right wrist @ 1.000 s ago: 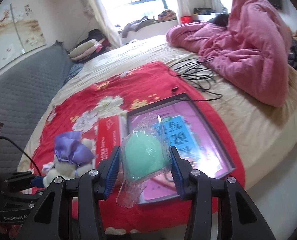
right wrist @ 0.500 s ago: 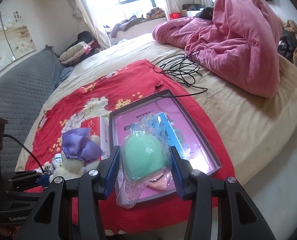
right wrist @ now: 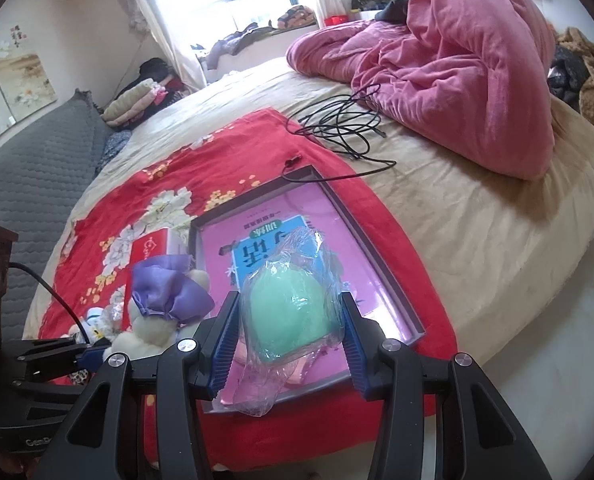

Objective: Organize soft objects
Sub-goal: 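Lower the sponge bag onto the book with the right tool while the left tool carries the bunny, then open the right tool to release the sponge bag while the left tool lowers and releases the bunny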

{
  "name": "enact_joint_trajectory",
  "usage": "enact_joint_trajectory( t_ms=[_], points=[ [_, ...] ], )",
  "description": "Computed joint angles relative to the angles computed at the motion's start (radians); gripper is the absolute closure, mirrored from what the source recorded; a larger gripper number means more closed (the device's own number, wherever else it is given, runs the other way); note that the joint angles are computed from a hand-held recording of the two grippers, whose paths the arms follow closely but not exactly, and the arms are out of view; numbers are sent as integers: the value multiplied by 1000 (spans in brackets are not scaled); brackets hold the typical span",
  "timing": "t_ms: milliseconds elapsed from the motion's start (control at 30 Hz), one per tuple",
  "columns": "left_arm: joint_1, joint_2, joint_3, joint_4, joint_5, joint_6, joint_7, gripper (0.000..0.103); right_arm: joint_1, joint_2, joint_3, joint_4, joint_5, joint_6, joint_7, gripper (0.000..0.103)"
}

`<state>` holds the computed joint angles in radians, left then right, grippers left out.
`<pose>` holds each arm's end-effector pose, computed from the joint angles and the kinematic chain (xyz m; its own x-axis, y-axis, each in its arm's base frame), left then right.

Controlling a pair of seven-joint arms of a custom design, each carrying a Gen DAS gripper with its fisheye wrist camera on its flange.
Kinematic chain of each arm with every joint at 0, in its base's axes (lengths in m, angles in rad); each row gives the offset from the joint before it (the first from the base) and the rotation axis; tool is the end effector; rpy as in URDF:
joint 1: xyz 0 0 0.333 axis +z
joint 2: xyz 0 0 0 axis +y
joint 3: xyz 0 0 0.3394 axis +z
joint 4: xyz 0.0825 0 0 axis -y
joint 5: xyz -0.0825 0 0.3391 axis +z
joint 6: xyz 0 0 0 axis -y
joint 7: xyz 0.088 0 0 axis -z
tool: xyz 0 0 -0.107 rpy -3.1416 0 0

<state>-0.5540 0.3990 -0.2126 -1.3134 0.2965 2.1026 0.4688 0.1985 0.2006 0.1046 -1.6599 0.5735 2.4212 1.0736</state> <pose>0.5179 -0.4351 0.5875 0.2141 -0.9466 0.2412 -0.8870 -0.2918 -0.3578 0.6010 0.1835 0.5889 0.5152 -0.8109 -0.2774 -0.7433 -0.2616 -0.6157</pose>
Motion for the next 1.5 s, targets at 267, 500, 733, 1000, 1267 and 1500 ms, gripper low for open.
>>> enact_joint_trajectory(
  t_ms=[267,500,733,1000,1267,1500],
  points=[
    [18,47,1,20,-37,46,37,63,-4,36,-4,20,-29,-14,25,54],
    [14,96,9,67,-60,16,79,63,0,87,0,48,-82,-22,61,54],
    [9,118,14,90,-71,-7,101,63,3,135,6,69,-131,-31,95,54],
    [10,131,16,100,-85,-8,110,63,14,152,-4,43,-217,-11,120,54],
    [11,144,17,111,-93,-13,118,63,17,151,0,12,-263,48,105,52],
    [11,158,17,127,-101,-19,128,63,12,156,7,12,-267,57,98,52]
  ],
)
